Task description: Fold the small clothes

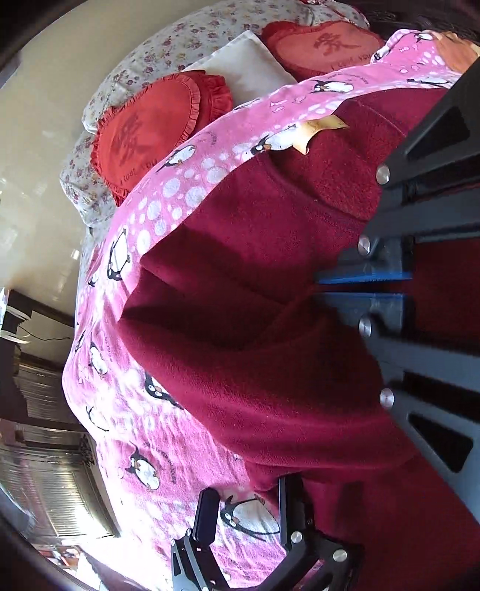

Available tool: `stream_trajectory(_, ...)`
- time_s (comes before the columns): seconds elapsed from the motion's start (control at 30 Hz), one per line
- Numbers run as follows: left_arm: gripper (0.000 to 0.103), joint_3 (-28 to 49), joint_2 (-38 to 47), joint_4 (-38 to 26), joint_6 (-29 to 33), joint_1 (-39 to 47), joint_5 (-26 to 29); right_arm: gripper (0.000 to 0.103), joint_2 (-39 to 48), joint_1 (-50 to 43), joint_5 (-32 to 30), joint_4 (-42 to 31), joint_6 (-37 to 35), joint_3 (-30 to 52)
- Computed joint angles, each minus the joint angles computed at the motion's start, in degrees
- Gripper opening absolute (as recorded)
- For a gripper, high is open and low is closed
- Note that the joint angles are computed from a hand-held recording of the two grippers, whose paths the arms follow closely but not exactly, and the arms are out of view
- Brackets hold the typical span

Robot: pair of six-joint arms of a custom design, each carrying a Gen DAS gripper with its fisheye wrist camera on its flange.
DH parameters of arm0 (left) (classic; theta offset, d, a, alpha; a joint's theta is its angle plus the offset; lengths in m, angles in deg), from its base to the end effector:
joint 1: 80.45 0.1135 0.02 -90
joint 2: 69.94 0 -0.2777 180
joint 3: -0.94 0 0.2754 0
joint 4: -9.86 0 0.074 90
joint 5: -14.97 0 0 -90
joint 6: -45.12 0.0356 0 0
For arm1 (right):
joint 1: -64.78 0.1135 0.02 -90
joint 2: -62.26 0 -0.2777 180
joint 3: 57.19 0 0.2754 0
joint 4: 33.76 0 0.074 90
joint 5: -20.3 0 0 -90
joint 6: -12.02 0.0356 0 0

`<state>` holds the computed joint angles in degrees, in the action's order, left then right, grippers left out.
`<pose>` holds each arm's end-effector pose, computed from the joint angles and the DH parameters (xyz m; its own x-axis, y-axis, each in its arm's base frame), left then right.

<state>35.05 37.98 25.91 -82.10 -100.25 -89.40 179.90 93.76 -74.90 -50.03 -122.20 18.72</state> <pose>0.2289 -0.0730 0.0215 -0.7569 -0.3503 -0.5518 -0.3193 0.9348 -0.1555 0.3592 0.2026 0.0834 -0.1659 -0.8858 -0.4334 -0.8933 0.3211 -0.3145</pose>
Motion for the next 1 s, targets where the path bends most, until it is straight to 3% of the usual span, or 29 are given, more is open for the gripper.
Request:
stream_trajectory(0.07, 0.081, -0.63, -0.14, 0.97, -0.33, 0.11, 0.03, 0.003, -1.73, -0.51, -0.4, 2.5, 1.51, -1.4)
stream_trajectory(0.17, 0.081, -0.58, 0.38, 1.38, -0.68, -0.19, -0.92, 0.003, -3.27, -3.94, -4.43, 2.41, 10.03, -0.1)
stream_trajectory(0.37, 0.081, -0.27, -2.76, -3.54, -1.45, -1.38, -2.51, 0.007, 1.16, -4.16, -1.49, 3.37, 16.15, 2.52)
stream_trajectory(0.4, 0.081, -0.68, -4.31, -4.5, -1.95, -1.64, -3.15, 0.011, 0.18, -4.76, -2.39, 2.56, 17.2, 2.16)
stream_trajectory(0.47, 0.081, -1.32, -7.89, -6.15, -2.32, -2.79, -5.19, 0.048, -3.12, -6.74, -4.83, 3.5, 20.12, -0.83)
stream_trajectory(0.53, 0.081, -1.45, -11.37, -7.63, -2.04, -4.54, -7.91, 0.059, -7.95, -9.74, -6.37, 8.74, 22.01, -7.4)
stream_trajectory(0.7, 0.081, 3.14, -11.12, -9.21, 1.07, -6.64, -8.55, 0.059, -11.69, -18.67, -5.51, 12.63, 21.73, -14.11)
stream_trajectory(0.83, 0.081, 9.48, -3.68, -8.29, 2.05, -5.1, -5.36, 0.057, -5.45, -26.6, -6.93, 8.27, 27.26, -7.81)
stream_trajectory(1.0, 0.081, 17.39, 6.14, -12.95, -0.65, -1.39, -0.72, 0.058, -0.52, -29.74, -11.66, 6.7, 30.8, -2.15)
